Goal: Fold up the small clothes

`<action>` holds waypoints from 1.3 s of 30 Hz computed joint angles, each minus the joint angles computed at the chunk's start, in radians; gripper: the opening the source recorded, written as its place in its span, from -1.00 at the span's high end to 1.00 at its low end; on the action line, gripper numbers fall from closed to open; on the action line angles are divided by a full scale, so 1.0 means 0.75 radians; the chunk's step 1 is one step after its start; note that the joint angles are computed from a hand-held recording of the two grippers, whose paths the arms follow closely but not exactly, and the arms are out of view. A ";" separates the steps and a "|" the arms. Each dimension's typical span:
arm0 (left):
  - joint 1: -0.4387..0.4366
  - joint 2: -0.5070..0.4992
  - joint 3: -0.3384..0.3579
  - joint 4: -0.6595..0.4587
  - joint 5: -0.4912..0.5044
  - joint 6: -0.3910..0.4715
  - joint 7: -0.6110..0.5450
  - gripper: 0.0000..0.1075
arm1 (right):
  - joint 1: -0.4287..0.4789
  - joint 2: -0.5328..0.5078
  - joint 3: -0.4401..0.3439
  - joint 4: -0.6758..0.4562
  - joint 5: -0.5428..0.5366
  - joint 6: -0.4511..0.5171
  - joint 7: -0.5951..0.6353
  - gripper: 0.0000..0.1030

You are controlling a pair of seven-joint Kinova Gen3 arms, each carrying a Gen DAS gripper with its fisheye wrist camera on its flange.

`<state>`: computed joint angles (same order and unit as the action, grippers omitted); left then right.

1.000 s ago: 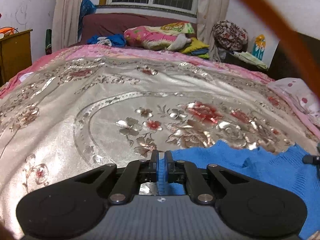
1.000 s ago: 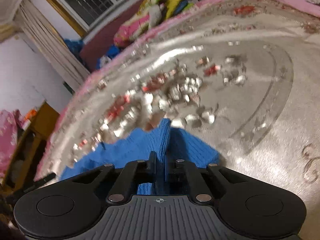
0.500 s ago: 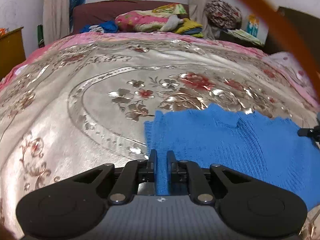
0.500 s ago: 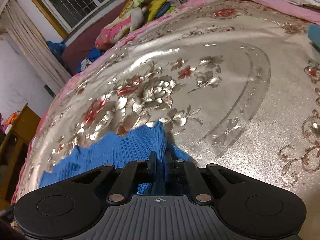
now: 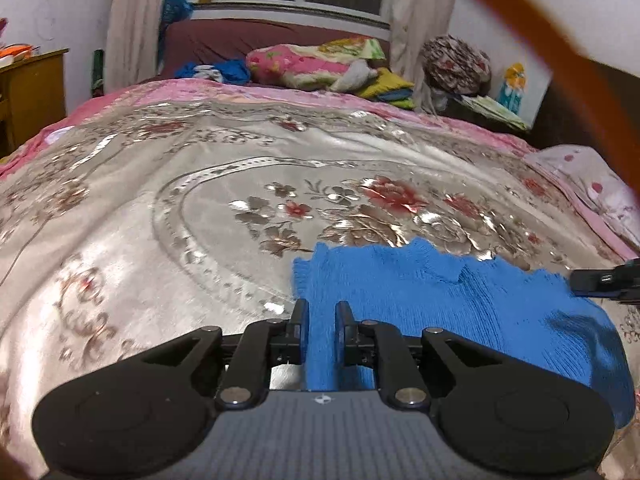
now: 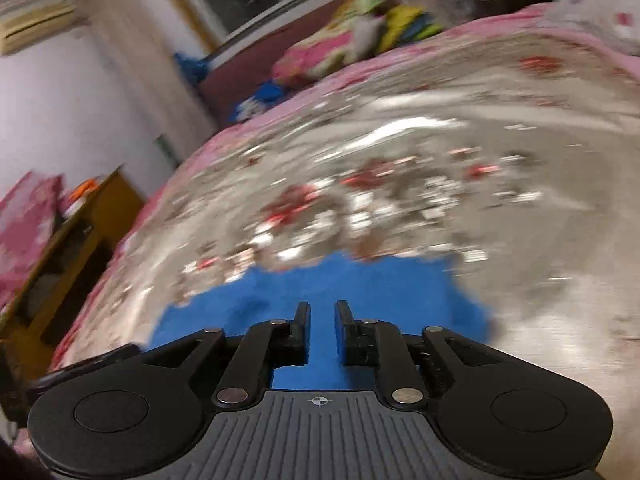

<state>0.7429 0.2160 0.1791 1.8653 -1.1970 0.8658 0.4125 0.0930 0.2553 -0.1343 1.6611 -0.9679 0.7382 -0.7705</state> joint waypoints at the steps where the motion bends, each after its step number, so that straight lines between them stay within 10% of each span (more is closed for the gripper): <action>1: 0.016 -0.005 0.001 0.018 -0.024 0.010 0.040 0.62 | -0.031 0.011 -0.011 -0.020 0.027 0.010 -0.018 0.57; 11: 0.015 -0.057 0.056 0.172 -0.135 -0.012 0.264 0.51 | -0.353 0.153 -0.118 -0.212 0.403 -0.051 -0.307 0.37; 16: -0.043 -0.117 0.067 0.262 -0.217 -0.141 0.400 0.45 | -0.594 0.200 0.009 -0.253 0.663 -0.130 -0.550 0.34; 22: -0.064 -0.128 0.102 0.286 -0.265 -0.146 0.445 0.45 | -0.592 0.234 -0.071 -0.280 0.828 -0.186 -0.718 0.86; 39: -0.057 -0.104 0.109 0.223 -0.130 -0.121 0.255 0.44 | -0.678 0.271 -0.060 -0.394 1.027 -0.149 -0.938 0.87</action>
